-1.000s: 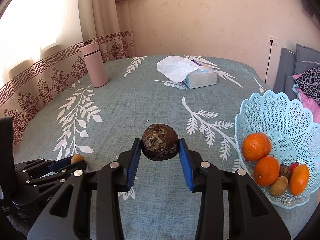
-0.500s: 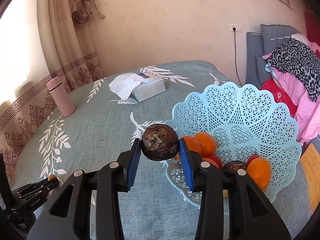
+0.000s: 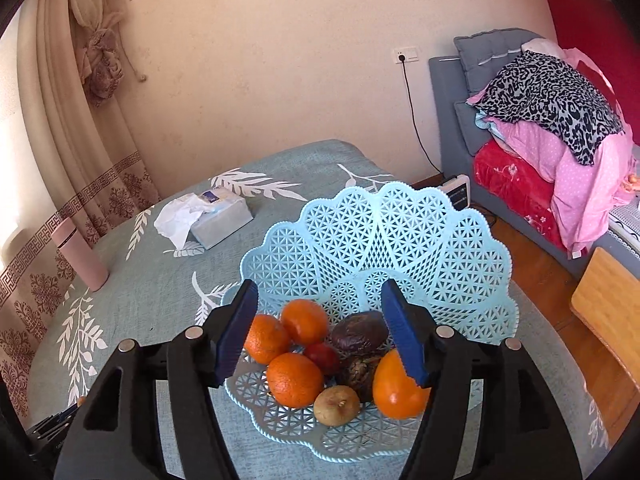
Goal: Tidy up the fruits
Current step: 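Carry the dark brown fruit into the basket and open the right tool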
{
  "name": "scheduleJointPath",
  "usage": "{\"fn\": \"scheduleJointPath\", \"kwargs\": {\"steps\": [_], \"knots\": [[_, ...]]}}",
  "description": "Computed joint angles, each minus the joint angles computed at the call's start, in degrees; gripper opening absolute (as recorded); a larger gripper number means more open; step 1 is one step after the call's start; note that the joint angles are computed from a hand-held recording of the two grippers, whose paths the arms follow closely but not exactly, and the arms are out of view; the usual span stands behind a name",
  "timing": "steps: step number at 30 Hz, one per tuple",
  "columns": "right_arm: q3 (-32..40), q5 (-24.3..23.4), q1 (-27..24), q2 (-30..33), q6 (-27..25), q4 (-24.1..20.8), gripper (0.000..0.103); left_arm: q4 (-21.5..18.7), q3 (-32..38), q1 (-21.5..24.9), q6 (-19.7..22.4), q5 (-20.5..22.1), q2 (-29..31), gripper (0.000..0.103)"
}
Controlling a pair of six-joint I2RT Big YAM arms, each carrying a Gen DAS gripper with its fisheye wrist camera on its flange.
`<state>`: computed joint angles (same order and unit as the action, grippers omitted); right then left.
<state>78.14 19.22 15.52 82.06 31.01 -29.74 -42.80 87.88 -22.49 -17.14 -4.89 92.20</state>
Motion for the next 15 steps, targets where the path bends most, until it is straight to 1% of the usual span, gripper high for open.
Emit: {"fn": "scheduleJointPath", "kwargs": {"steps": [2, 5, 7, 15], "knots": [[-1.17, 2.57, -0.44, -1.07, 0.31, 0.54, 0.066, -0.23, 0.32, -0.51, 0.5, 0.3, -0.01, 0.025], [-3.14, 8.27, -0.89, -2.66, 0.63, 1.08, 0.067, -0.4, 1.08, -1.57, 1.64, 0.87, 0.14, 0.025], [-4.6, 11.14, -1.41, -3.74, 1.69, 1.4, 0.072, -0.65, 2.13, -2.3, 2.32, 1.98, 0.6, 0.025], [-7.74, 12.57, -3.64, -5.7, 6.99, 1.07, 0.072, -2.51, 10.12, -6.1, 5.23, 5.51, 4.69, 0.025]]}}
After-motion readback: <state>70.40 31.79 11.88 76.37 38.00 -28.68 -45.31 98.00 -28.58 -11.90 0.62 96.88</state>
